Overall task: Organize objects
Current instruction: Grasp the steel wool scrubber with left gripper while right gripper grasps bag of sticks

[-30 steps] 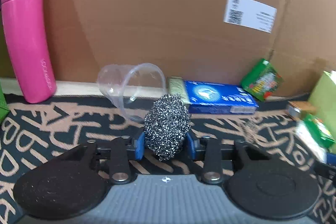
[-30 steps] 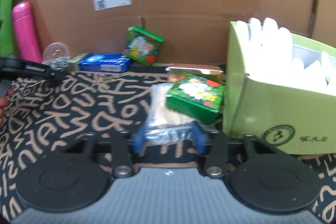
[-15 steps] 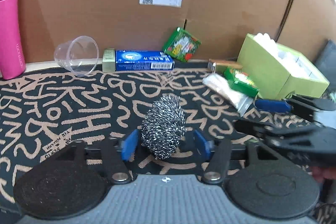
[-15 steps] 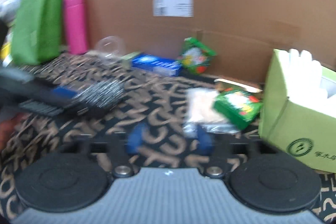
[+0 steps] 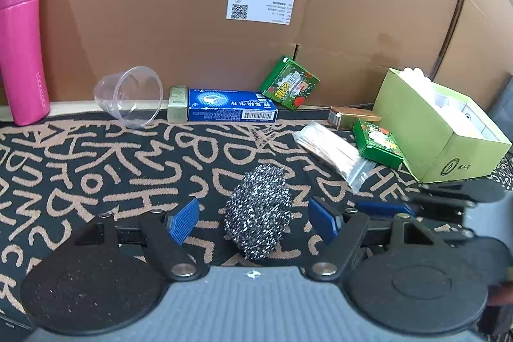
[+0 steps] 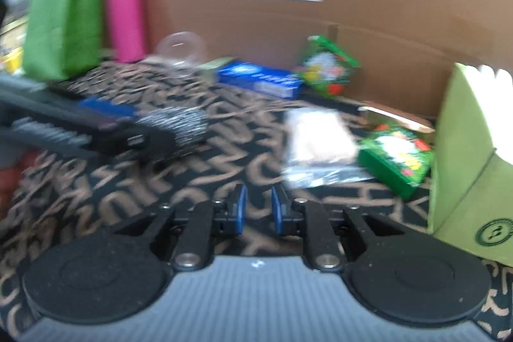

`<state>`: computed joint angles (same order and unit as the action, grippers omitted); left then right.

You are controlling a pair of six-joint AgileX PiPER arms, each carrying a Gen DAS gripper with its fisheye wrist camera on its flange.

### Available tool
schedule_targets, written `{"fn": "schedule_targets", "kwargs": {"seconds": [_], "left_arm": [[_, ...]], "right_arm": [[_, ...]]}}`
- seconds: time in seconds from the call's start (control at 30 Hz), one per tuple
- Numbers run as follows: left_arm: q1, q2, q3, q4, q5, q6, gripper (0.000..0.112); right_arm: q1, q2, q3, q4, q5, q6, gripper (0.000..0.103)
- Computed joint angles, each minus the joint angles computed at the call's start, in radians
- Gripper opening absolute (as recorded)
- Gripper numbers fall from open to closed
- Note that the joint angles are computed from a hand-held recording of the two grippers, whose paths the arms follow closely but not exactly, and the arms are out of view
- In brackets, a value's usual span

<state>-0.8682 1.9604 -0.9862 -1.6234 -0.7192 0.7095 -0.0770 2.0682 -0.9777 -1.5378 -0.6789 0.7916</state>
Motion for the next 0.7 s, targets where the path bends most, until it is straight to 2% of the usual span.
{"fn": "schedule_targets", "kwargs": {"seconds": [0.07,0.1,0.17,0.2,0.37,0.43,0.5,0.53,0.6,0.67,0.7], "left_arm": [[0.008,0.003,-0.002,-0.006,0.013,-0.001,0.078],[0.015,0.004,-0.007,-0.012,0.024,0.005,0.078],[0.024,0.005,-0.012,-0.009,0.036,0.003,0.078],[0.025,0.008,-0.014,-0.001,0.036,-0.004,0.078],[0.034,0.019,-0.028,-0.012,0.037,0.017,0.078],[0.039,0.020,-0.027,-0.015,0.040,0.021,0.078],[0.047,0.020,-0.025,-0.022,0.044,0.029,0.078],[0.051,0.019,-0.022,-0.024,0.046,0.032,0.078],[0.059,0.017,-0.009,0.001,0.060,0.012,0.077],[0.066,0.012,0.005,0.032,0.086,-0.009,0.071],[0.064,0.009,0.011,0.051,0.096,-0.019,0.061]], "right_arm": [[-0.011,-0.016,0.019,0.036,-0.028,-0.048,0.022],[0.002,-0.020,0.030,0.109,-0.024,-0.112,0.041],[0.033,-0.022,0.024,0.243,0.017,-0.195,0.070],[0.047,-0.010,-0.004,0.264,0.029,-0.194,0.072],[0.133,0.118,-0.267,0.081,0.172,0.110,0.071],[0.165,0.181,-0.374,-0.037,0.242,0.274,0.073],[0.160,0.227,-0.440,-0.120,0.217,0.414,0.071],[0.150,0.230,-0.442,-0.131,0.200,0.439,0.061],[0.127,0.204,-0.397,-0.134,0.163,0.388,0.042],[0.090,0.166,-0.327,-0.138,0.114,0.356,0.035],[0.066,0.143,-0.275,-0.118,0.087,0.300,0.034]]}}
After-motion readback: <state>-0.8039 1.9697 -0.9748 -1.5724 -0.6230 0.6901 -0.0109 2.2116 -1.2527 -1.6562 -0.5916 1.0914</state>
